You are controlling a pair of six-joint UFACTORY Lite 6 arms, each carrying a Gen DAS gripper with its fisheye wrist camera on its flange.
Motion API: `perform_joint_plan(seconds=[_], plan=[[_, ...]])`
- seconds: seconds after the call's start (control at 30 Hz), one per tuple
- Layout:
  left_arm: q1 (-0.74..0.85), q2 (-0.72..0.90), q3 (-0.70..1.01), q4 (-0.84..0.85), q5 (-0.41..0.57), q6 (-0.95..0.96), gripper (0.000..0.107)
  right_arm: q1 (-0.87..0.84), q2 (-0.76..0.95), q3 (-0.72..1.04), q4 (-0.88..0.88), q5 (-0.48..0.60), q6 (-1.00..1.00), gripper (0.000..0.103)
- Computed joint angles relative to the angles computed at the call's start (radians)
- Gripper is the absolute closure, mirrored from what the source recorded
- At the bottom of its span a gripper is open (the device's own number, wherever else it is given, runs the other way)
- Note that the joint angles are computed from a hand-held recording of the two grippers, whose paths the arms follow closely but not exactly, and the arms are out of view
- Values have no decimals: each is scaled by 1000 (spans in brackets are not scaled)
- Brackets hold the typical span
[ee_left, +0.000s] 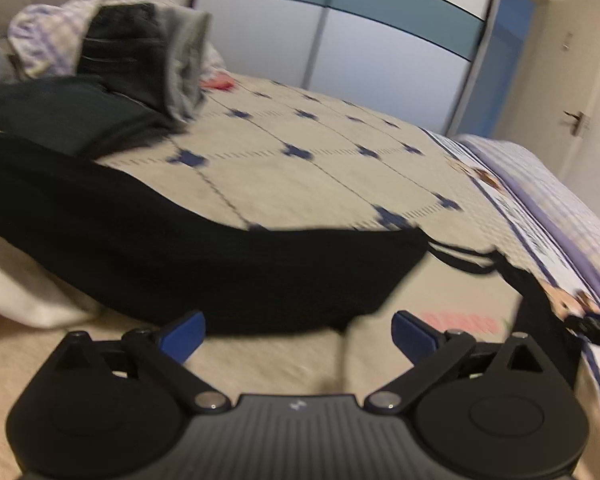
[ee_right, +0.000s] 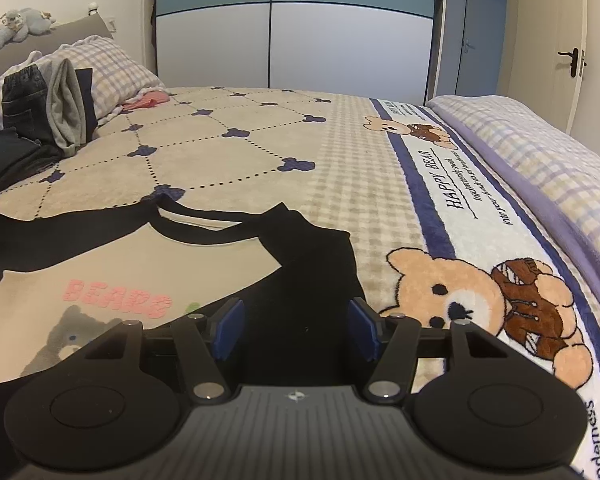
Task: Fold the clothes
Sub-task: 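Move the open left tool to the other black sleeve, then grasp the black sleeve cuff with the left tool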
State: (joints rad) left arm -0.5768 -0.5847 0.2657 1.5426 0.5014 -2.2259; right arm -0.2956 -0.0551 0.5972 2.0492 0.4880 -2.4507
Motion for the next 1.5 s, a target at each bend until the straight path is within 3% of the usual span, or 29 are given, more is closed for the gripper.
perform_joint_plan(seconds=[0.13, 0.4, 0.73, 0.97, 1.2, 1.3, 1.33, 1.43, 1.5], plan=[[109, -16, 3, -54, -14, 53, 5, 10, -41, -21, -31, -13, 55, 42], [356, -62, -24, -6, -71, 20, 5, 25, -98, -55, -51, -16, 88, 41], [570, -140, -86, 225, -138, -223, 7, 45, -136, -82, -76, -28, 100, 41], [443, -100, -98, 187, 41, -280, 27, 61, -166, -98, -96, -34, 124, 41], [465, -158, -133, 156, 50, -318, 59, 55, -194, -113, -131, -32, 155, 41], [432, -186, -142, 88, 87, -287, 57, 54, -197, -115, -133, -34, 154, 41], [403, -194, -144, 59, 118, -280, 51, 55, -198, -115, -133, -36, 155, 41], [253, -192, -141, -32, 282, -274, 32, 55, -198, -113, -135, -38, 159, 41], [156, -180, -137, -58, 375, -288, 31, 55, -199, -113, -138, -37, 165, 41]])
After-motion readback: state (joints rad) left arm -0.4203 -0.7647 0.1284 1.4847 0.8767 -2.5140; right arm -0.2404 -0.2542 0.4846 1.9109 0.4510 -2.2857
